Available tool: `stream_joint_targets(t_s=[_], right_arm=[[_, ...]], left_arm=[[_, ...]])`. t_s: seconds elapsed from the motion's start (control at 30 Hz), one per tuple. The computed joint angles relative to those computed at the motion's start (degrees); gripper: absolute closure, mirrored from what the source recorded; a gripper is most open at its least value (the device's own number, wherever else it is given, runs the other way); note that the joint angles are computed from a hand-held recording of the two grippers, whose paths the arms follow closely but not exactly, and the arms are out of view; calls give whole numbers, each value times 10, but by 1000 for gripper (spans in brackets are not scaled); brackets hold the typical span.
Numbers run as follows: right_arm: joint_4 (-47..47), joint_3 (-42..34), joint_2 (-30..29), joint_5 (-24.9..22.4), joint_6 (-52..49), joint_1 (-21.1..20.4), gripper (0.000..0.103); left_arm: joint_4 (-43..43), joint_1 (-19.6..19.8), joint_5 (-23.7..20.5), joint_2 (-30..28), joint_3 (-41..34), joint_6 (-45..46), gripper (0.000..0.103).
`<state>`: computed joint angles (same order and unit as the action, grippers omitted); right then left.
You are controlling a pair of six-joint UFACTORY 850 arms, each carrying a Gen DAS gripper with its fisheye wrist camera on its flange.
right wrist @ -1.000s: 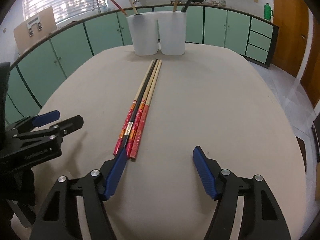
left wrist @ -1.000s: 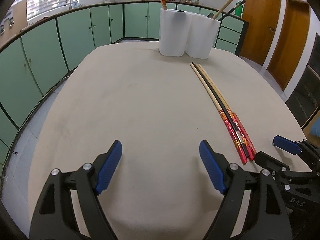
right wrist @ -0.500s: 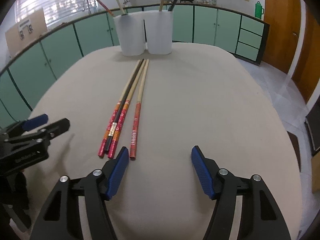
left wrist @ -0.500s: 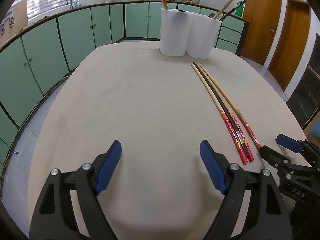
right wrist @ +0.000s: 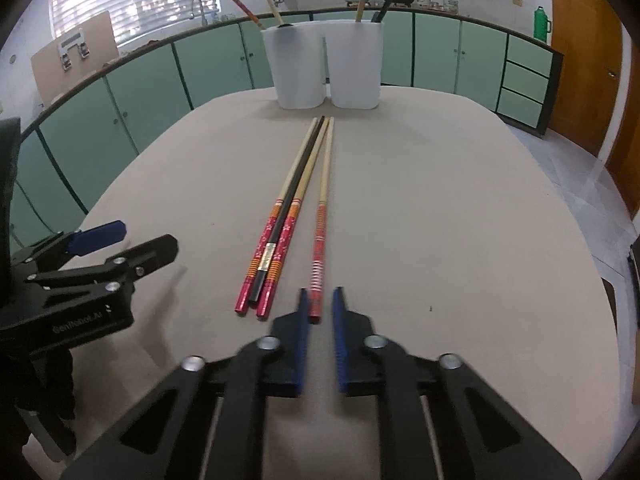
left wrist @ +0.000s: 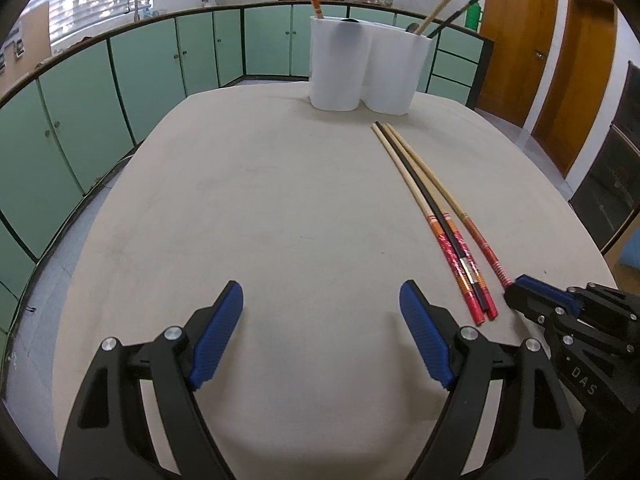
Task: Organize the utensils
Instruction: 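Grasp a red-patterned chopstick by its tip with the right tool, then grasp another red-patterned chopstick with the left tool while the right tool holds its chopstick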
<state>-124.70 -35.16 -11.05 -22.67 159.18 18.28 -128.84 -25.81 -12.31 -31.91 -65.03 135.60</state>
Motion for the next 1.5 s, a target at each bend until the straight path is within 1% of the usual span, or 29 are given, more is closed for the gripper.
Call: stream_joint_targets(t_s=[0.07,0.17,0.33,0.53,0.7,0.77,0.93,1.03,1.17,1.33,1.37,1.43,1.5], right_arm=[[2,2,2,-1,1,1,97],[30,5,5,-8,-16,0,97],[55,18,15,-14,-19,-16,97],[41,29,23,-14,-2,-29,97],[16,33,25,-12,24,-33,97],[12,33,25,-11,29,-33,97],[3,35,26,-11,40,-34,97],[4,35,26,-11,38,-33,97],[-2,35,26,-10,45,-34,97],[-1,35,25,-11,44,-34,97],[0,35,25,-11,43,-33,97],[0,35,25,-11,43,-33,97],[0,35,25,-11,43,-33,97]], left_arm=[[13,-2,-2,1,2,-11,25],[23,-7,-8,5,6,-17,25],[61,-15,-15,7,11,-49,25],[126,-24,-26,8,14,-113,25],[163,-33,-22,5,11,-146,25],[169,-39,-12,4,10,-146,25],[157,-50,16,1,5,-130,25],[131,-53,24,1,6,-104,25],[105,-48,24,2,6,-95,26],[37,-39,38,5,8,-45,30],[35,-36,38,6,9,-45,31],[66,-32,34,6,8,-77,32],[74,-31,32,6,7,-85,32]])
